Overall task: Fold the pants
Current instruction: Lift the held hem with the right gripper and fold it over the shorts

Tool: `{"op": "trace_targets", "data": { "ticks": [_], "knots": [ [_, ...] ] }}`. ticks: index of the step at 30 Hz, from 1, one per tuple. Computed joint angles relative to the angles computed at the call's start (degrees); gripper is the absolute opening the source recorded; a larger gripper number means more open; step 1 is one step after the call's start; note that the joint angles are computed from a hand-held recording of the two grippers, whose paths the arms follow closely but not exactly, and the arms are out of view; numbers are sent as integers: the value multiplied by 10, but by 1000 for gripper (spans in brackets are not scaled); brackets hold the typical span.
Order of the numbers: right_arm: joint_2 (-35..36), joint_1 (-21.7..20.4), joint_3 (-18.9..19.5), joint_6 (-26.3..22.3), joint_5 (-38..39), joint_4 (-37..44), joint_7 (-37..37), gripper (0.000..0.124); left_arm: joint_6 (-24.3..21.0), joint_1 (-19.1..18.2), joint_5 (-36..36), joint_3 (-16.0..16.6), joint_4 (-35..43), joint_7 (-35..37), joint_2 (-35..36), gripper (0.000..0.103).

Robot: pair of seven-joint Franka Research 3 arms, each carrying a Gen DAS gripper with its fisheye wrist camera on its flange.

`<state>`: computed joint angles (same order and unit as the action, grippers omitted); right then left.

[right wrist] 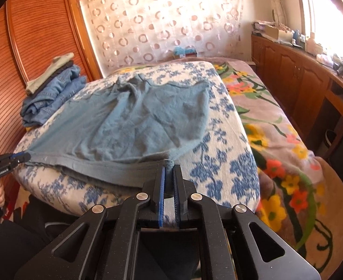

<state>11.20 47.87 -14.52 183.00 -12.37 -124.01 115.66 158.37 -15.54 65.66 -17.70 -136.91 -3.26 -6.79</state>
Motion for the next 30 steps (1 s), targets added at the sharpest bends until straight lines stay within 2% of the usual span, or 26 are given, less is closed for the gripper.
{"op": "trace_targets", "data": {
  "ticks": [2, 4, 7, 9, 10, 12, 22, 30],
  "knots": [
    [3, -8, 11, 2, 4, 10, -10, 4, -2, 1, 8, -1, 3, -6, -1, 26],
    [7, -15, 22, 5, 10, 22, -24, 4, -7, 3, 24, -3, 3, -24, -6, 39],
    [20, -24, 41, 6, 29, 47, -51, 4, -4, 6, 29, 1, 0, -37, -10, 44],
    [30, -45, 72, 2, 49, 66, -80, 4, 0, 9, 35, 2, -3, -45, -13, 52],
    [36, -51, 82, -2, 57, 77, -94, 4, 4, 12, 44, 2, -4, -56, -15, 61],
    [47, -59, 101, -6, 72, 95, -118, 4, 10, 17, 63, 2, -6, -78, -20, 66],
    [111, -95, 191, -37, 143, 194, -231, 4, -11, 25, 82, 1, -1, -91, -29, 68],
    [174, -107, 254, -74, 187, 296, -323, 4, -35, 26, 61, -1, -10, -80, -45, 68]
  ]
}}
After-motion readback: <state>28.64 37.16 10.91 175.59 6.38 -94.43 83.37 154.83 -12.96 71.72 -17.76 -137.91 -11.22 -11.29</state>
